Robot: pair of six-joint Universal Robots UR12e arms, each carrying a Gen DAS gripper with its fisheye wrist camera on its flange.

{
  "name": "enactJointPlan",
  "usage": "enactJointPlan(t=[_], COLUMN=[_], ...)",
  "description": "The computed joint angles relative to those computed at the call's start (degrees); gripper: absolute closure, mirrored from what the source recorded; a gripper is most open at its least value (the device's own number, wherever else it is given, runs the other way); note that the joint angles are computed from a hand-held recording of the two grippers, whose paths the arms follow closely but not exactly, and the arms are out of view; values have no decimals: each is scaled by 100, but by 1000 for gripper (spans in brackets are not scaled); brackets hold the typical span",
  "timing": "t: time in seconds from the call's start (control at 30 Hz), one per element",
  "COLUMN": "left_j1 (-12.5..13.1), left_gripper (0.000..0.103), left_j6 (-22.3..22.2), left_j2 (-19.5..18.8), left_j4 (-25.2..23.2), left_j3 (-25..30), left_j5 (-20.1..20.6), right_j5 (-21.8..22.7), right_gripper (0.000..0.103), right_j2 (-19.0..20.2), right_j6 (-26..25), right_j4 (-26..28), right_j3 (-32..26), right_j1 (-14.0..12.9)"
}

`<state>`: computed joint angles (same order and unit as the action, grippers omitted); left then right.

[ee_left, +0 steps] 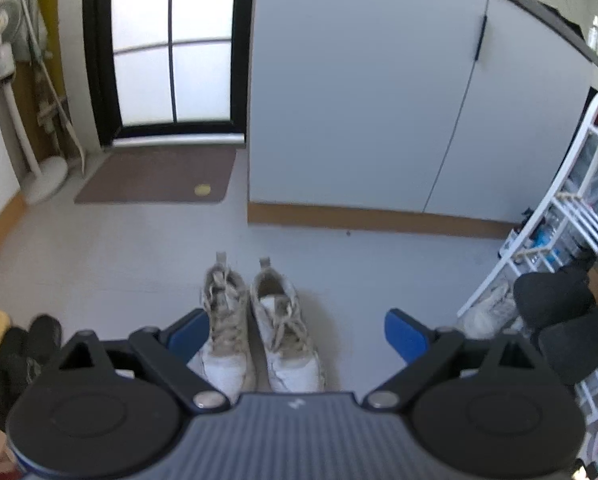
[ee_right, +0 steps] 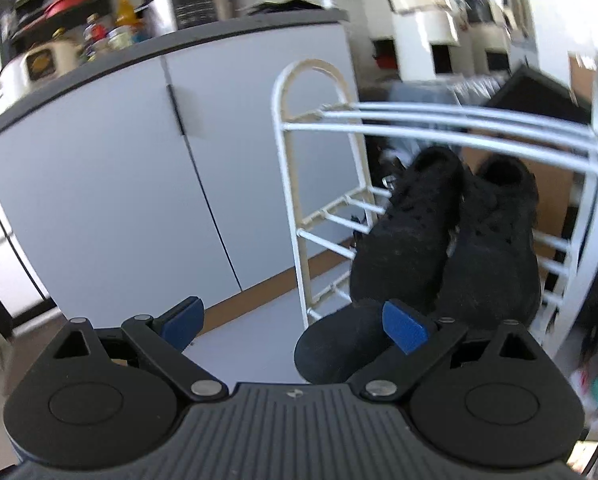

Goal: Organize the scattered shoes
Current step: 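Move the right gripper to the white ERKE sneakers on the floor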

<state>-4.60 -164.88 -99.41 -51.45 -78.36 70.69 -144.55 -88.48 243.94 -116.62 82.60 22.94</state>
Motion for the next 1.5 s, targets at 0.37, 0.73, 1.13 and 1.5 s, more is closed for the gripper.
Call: enactJointPlan(t=[0.37, 0.73, 1.13, 1.5], left_j1=[180, 261, 276, 186], left_gripper=[7, 14, 23, 22], left_j6=[-192, -603, -977, -1390], left_j2=[-328, -840, -1097, -1351], left_j4=[-3, -438, -793, -1092], left_j3=[358, 1044, 1331, 1592], left_j5=[-237, 260, 412, 700], right_j5=[1132, 2393, 3654, 4146], right_gripper=[4, 5, 25, 29], right_j2=[409, 1022, 1661, 2326], right_j6=[-1240, -2143, -2359, -2570], right_j4=[-1091, -983, -670, -566], right_j3=[-217, -725, -1279, -1818], right_j1=[-173, -411, -507, -418])
